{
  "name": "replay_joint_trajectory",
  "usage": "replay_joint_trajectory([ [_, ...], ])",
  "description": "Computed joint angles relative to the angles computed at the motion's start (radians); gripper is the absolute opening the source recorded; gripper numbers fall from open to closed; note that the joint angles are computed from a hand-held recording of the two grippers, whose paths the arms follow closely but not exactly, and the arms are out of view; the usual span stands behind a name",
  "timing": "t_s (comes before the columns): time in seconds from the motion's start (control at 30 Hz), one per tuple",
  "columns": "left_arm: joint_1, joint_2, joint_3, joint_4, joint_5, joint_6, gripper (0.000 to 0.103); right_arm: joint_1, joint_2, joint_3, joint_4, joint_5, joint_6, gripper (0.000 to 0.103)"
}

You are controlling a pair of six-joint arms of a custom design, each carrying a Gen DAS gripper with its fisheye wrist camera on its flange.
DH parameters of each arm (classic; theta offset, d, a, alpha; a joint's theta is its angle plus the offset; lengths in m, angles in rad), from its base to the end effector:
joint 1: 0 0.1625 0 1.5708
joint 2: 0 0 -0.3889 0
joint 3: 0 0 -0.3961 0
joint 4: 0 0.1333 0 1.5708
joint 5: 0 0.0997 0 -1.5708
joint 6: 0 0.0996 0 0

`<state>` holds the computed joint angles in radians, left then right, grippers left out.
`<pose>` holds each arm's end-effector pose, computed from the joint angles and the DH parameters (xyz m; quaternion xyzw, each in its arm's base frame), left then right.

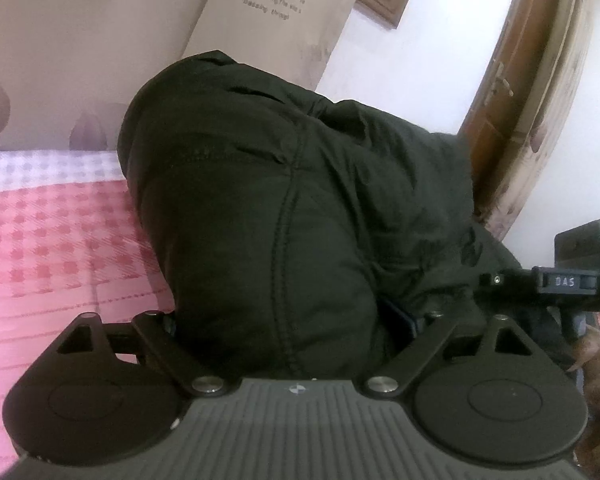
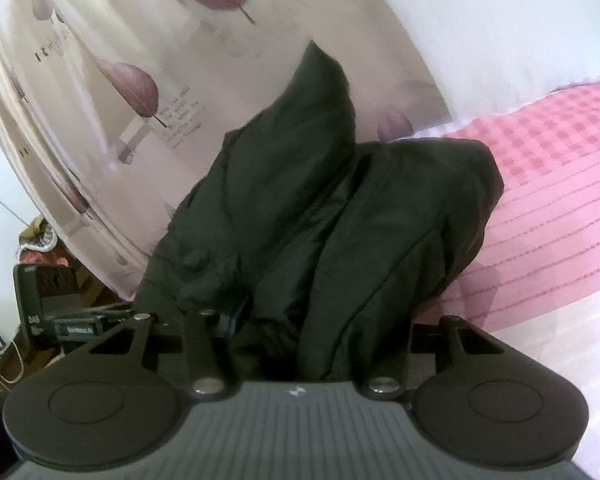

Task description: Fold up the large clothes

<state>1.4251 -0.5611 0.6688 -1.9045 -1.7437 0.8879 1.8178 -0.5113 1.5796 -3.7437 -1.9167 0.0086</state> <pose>-0.0073 -0.8502 0.2536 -0.4976 -0.8558 0.1358 0.0392 0.2575 -0.6141 0.0526 0.0101 -0.8434 0.5313 0.0794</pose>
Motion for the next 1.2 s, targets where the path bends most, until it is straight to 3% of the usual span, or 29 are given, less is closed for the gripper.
replay_joint_trajectory([
  [0.5,0.000,-0.133,0.106,-0.049,0.030,0.009,0.087,0.089,0.057,-0.097,0.054,-0.009,0.037,0.049],
  [1.2,0.048,-0.331,0.206,-0.091,0.057,0.016,0.087,0.193,0.178,-0.256,0.150,0.040,0.082,0.049],
])
